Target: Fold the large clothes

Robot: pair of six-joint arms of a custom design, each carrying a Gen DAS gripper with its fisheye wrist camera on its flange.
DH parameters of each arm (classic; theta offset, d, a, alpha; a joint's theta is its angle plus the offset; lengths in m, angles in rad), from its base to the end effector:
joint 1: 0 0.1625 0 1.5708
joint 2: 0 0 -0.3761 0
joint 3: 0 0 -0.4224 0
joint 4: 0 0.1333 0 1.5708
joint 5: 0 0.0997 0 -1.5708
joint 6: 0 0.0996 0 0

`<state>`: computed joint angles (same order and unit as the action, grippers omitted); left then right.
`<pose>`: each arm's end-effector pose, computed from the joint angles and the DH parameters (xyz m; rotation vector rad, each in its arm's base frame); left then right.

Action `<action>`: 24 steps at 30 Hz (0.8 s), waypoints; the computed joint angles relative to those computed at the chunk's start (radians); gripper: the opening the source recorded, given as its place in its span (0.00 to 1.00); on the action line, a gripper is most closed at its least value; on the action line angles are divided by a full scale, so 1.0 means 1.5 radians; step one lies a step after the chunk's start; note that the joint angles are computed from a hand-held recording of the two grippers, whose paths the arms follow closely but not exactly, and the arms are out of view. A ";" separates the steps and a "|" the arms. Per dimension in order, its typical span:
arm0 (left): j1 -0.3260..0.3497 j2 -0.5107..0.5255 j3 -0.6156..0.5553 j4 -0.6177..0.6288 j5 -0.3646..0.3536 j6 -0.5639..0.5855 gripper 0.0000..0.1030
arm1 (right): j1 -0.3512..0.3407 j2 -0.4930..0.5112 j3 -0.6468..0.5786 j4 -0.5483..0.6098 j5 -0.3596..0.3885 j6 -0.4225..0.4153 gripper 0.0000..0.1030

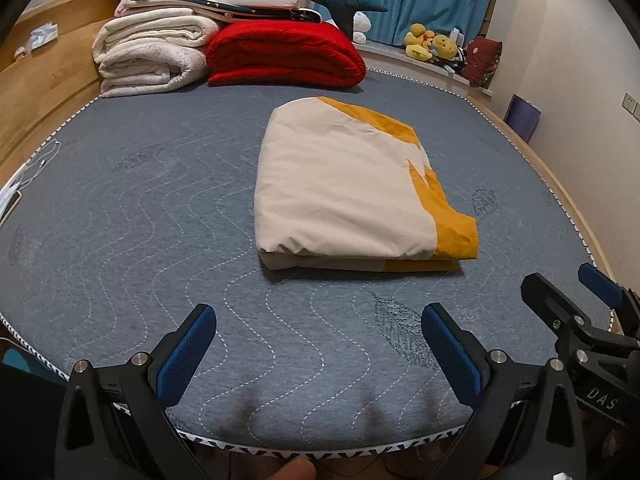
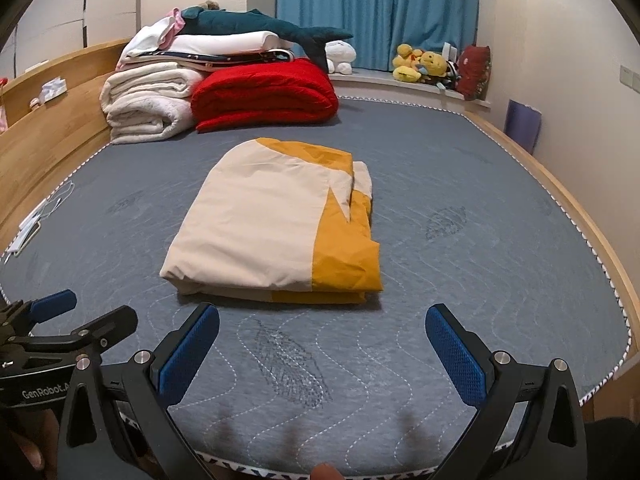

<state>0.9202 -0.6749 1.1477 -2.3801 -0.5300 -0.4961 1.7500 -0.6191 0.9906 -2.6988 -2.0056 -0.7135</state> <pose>-0.2982 -0.7538 0.1905 -0.0444 2.2441 -1.0132 0.2386 -0.8047 0.2302 0.8540 -2.2771 0.7873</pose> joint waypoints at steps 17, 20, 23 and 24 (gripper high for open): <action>0.004 -0.002 0.001 -0.004 -0.005 0.002 0.99 | -0.001 0.008 -0.005 -0.008 0.001 -0.010 1.00; 0.004 -0.001 0.000 -0.003 -0.004 0.002 0.99 | -0.002 0.008 -0.005 -0.006 0.001 -0.010 1.00; 0.004 -0.001 0.001 -0.005 -0.004 0.005 0.99 | -0.002 0.007 -0.006 -0.006 0.001 -0.009 1.00; 0.004 -0.001 0.001 -0.006 -0.004 0.006 0.99 | -0.002 0.008 -0.006 -0.006 0.001 -0.010 1.00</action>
<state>0.9266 -0.6762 1.1489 -2.3887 -0.5357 -0.4878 1.7468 -0.6068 0.9810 -2.7075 -2.0036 -0.7278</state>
